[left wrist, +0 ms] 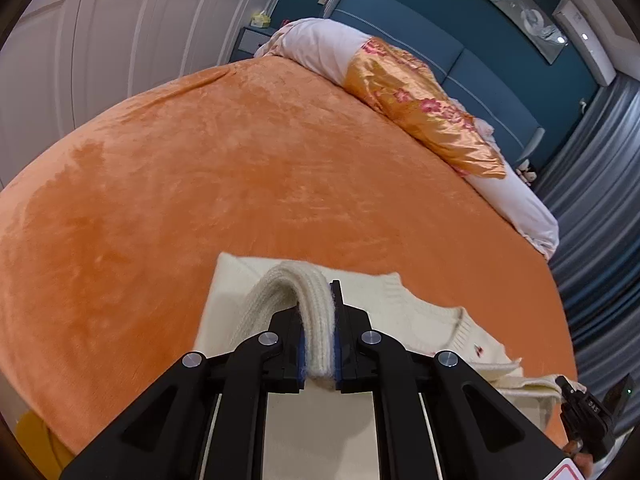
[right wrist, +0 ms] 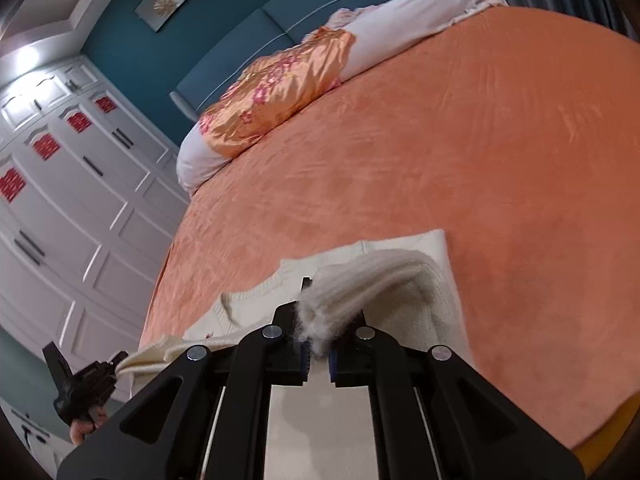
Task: Fold small clothes
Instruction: 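Lift the hem with both grippers and fold it toward the collar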
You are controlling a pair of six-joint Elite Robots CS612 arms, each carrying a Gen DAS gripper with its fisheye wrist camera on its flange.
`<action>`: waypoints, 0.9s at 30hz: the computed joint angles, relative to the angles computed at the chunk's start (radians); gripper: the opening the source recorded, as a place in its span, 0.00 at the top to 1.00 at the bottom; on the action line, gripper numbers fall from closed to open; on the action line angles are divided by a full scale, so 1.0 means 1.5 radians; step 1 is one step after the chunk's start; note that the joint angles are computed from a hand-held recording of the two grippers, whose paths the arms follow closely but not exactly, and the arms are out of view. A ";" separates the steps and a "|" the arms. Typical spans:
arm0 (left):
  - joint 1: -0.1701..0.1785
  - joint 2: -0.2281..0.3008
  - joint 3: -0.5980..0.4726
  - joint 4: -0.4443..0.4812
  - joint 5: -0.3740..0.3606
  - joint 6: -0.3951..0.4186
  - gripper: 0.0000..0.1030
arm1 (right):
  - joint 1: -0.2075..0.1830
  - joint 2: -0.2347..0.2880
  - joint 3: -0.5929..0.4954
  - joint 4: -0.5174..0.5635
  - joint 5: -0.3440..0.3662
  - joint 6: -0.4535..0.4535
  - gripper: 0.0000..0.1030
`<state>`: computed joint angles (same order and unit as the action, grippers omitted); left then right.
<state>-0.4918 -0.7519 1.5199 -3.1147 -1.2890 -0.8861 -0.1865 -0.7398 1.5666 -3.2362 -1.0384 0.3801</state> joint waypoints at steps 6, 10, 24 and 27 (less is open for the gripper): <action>0.011 0.045 -0.062 0.064 -0.005 -0.004 0.93 | 0.005 0.036 -0.048 0.036 -0.023 0.014 0.95; 0.014 0.065 -0.085 0.090 -0.008 -0.010 0.93 | 0.009 0.058 -0.080 0.070 -0.035 0.009 0.95; 0.023 0.101 -0.102 0.067 -0.021 0.007 0.84 | 0.012 0.093 -0.117 0.102 -0.033 -0.013 0.91; 0.033 0.087 -0.071 0.000 -0.078 -0.020 0.72 | 0.006 0.078 -0.098 0.076 0.001 -0.008 0.82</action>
